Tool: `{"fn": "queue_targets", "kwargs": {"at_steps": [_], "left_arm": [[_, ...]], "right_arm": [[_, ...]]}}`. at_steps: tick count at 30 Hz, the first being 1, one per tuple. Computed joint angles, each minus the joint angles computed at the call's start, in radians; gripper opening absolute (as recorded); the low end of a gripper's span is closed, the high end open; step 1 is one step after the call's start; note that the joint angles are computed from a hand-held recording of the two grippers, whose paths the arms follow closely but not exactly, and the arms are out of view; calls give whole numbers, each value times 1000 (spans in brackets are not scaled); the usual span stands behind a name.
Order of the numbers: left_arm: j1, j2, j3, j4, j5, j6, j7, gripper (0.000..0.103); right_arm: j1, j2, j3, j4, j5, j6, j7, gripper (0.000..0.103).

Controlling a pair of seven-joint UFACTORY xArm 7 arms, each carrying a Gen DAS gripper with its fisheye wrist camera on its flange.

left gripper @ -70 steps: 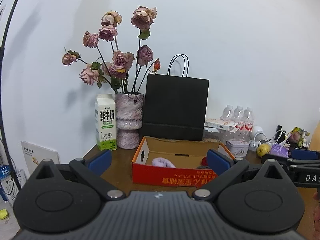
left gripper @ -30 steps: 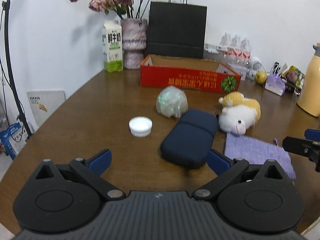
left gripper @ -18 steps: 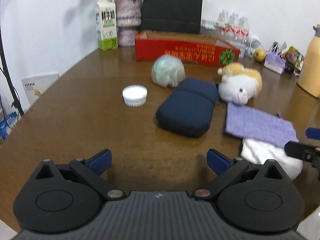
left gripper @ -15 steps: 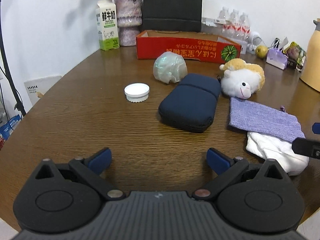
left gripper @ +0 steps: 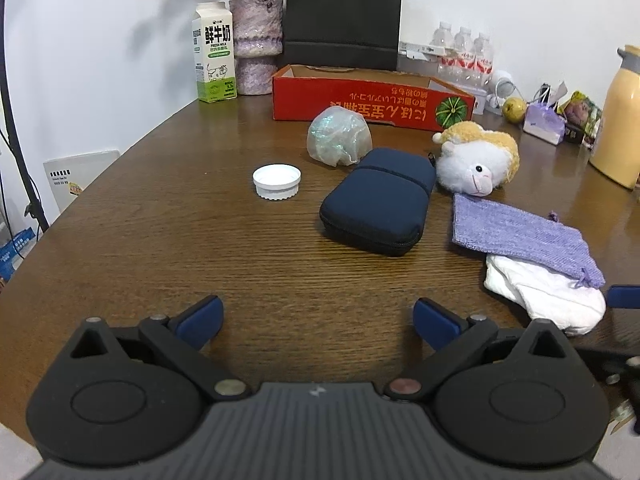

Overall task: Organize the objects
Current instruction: 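Reach the right tool down to the white cloth beside the purple bag, then close the right tool on the white cloth and lift it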

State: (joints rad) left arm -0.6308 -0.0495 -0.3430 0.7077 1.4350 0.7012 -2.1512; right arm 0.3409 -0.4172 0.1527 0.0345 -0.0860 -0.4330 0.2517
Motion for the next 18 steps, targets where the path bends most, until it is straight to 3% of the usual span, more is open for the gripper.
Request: {"fn": "queue_targets", "kwargs": {"at_steps": [2,8,11,13,18], "left_arm": [[-1,-17,-2,-18,-2,3,-13,103],[-2,-33,-14,-36,-28,36,-12,103],[-2,-35,-18,-40,-23,43,-13,103],[-3,-32,-20,-40,-18,46,-16,103],[-6,-29,-21,-41,-8,53,-18,103]], "right_arm": [[-44,26,102,23,62,-2,-20,103],[-101,147,239,92,250,-77,-103,103],[-110,191,288,116,363,-105,-188,103],[-124,234,359,143,494,-132,-290,103],[-79,300,335,171,584,-204,-315,103]]}}
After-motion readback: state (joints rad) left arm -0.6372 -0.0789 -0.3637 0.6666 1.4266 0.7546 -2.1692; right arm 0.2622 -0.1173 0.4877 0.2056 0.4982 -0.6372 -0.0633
